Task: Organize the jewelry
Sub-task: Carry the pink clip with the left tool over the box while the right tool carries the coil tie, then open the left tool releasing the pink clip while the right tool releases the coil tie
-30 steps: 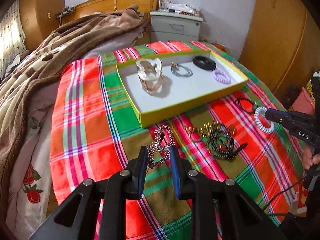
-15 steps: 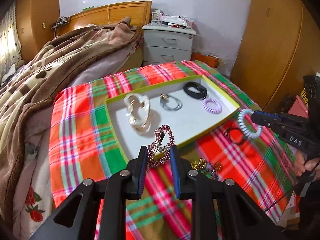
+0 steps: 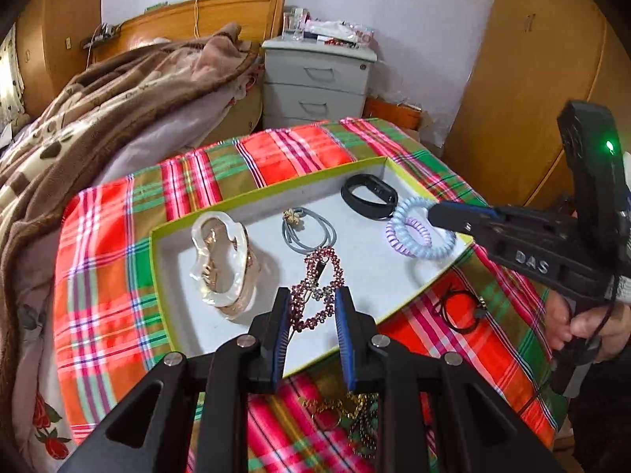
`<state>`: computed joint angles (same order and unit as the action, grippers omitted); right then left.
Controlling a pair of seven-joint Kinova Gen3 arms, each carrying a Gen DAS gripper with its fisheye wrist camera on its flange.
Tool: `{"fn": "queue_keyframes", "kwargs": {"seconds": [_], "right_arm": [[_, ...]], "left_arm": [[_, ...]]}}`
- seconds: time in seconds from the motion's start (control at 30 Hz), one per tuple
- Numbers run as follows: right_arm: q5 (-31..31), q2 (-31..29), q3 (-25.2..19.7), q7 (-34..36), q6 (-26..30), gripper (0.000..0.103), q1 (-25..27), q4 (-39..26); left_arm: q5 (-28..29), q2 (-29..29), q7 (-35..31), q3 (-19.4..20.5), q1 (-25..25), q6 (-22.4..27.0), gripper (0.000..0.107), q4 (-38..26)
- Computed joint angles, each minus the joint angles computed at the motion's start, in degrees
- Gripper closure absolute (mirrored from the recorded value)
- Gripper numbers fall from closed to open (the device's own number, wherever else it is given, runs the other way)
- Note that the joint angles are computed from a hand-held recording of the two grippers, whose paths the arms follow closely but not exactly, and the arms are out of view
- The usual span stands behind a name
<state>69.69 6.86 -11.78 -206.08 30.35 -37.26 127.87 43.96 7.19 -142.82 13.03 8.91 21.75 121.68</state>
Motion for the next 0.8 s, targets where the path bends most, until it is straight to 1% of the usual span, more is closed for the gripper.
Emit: {"fn": "queue_keyframes", "kwargs": {"seconds": [0.1,0.2,0.27,0.33,0.47,0.57,0.73,0.8], "right_arm": [[-1.3,2.0,1.1,3.8,-1.8,0.093,1.4,-1.7],[-4.0,4.2,2.5,9.1,-2.5,0.093,2.1,-3.9],[-5.6,5.7,3.4,12.1,-2.3,0.093,1.8,-5.3],[-6.0,6.3,4.6,13.7,-4.0,0.093,1.8,-5.6],[-8.3,7.7,6.3,17.6,-3.9,0.093,0.7,-7.0],[-8.8,8.2,7.5,19.1,-3.6,0.093,-0.3,-7.5],[-8.8,8.7,8.1,20.1,-1.9,0.093,-2.1,-8.1],[-8.4,8.8,8.0,20.6,-2.3,0.093,-2.3,-8.1]], "left_arm": [[-2.7,1.6,3.1,0.0,1.3,-1.5,0.084,-0.6],[-5.8,3.6,6.9,0.2,1.9,-1.5,0.084,-1.8],[-7.5,4.5,8.6,0.9,1.9,-2.2,0.084,-2.2],[-8.8,5.3,10.0,1.6,1.5,-2.3,0.084,-2.7],[-14.4,6.6,16.0,1.0,3.3,-3.3,0.084,-3.5],[-15.6,7.6,17.2,2.6,1.9,-3.2,0.084,-4.0],[-18.3,8.5,20.7,3.1,1.9,-3.2,0.084,-4.6],[-19.5,8.9,22.0,3.0,2.2,-3.2,0.084,-4.8]]}}
